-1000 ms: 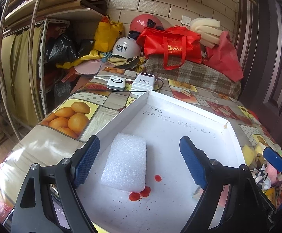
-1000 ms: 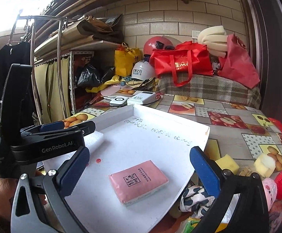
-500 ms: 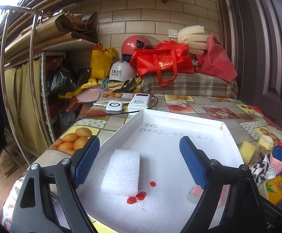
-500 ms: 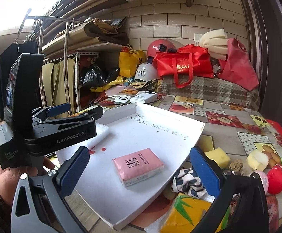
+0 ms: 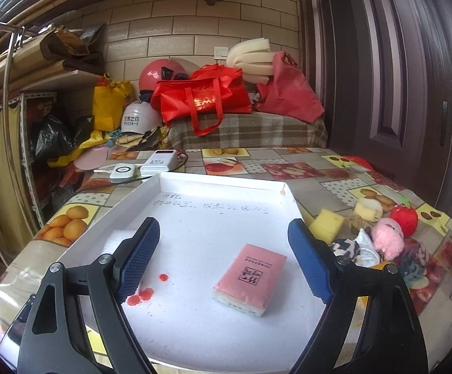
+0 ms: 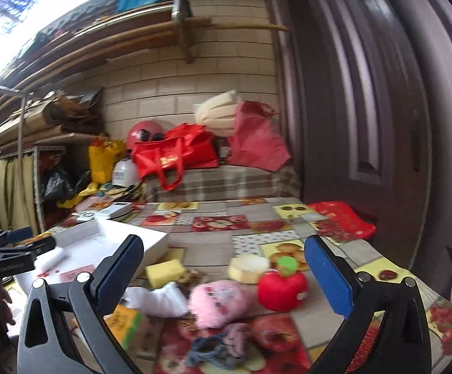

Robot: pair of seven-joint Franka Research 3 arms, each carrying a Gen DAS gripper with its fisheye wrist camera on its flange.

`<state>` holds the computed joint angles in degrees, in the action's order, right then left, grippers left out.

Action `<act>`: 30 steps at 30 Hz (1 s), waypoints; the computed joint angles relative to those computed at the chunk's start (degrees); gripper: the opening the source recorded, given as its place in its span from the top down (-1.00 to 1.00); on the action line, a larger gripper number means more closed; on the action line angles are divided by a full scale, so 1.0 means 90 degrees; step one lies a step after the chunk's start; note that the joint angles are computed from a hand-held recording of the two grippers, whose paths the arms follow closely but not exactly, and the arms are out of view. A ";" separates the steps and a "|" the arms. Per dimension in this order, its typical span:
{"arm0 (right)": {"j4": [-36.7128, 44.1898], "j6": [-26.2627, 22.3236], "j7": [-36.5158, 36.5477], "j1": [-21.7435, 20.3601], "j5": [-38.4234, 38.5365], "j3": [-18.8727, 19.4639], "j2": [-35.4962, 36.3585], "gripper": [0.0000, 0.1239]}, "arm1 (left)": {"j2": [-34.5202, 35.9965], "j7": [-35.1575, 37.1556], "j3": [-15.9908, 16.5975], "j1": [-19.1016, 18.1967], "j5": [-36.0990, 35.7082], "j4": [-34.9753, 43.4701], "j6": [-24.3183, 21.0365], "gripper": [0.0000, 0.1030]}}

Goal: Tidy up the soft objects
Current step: 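Move both tools back from the tray to the pile of items, then grasp the yellow tissue pack with the left tool while the right tool grasps the knotted hair ties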

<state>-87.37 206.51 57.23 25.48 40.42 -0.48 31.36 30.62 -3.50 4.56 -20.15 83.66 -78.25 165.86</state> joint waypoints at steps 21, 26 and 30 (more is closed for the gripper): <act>0.0686 -0.4971 0.0168 0.0538 0.0630 -0.1973 0.0001 -0.66 | 0.1148 0.7935 -0.3675 0.1625 -0.4439 0.0595 0.0031 -0.65; 0.1319 -0.6189 0.0647 0.0382 -0.0495 -0.1895 0.0344 -0.66 | 0.1087 0.8113 -0.3279 0.1315 -0.4806 0.0647 -0.0234 -0.65; 0.1903 -0.6948 0.0854 0.0230 -0.1234 -0.1729 0.0660 -0.66 | 0.1159 0.8315 -0.3032 0.1091 -0.5194 0.0870 -0.0521 -0.65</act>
<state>-70.25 143.98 64.91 27.55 29.31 -16.04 37.30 41.05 71.34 -22.73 -10.33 36.91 -70.42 161.17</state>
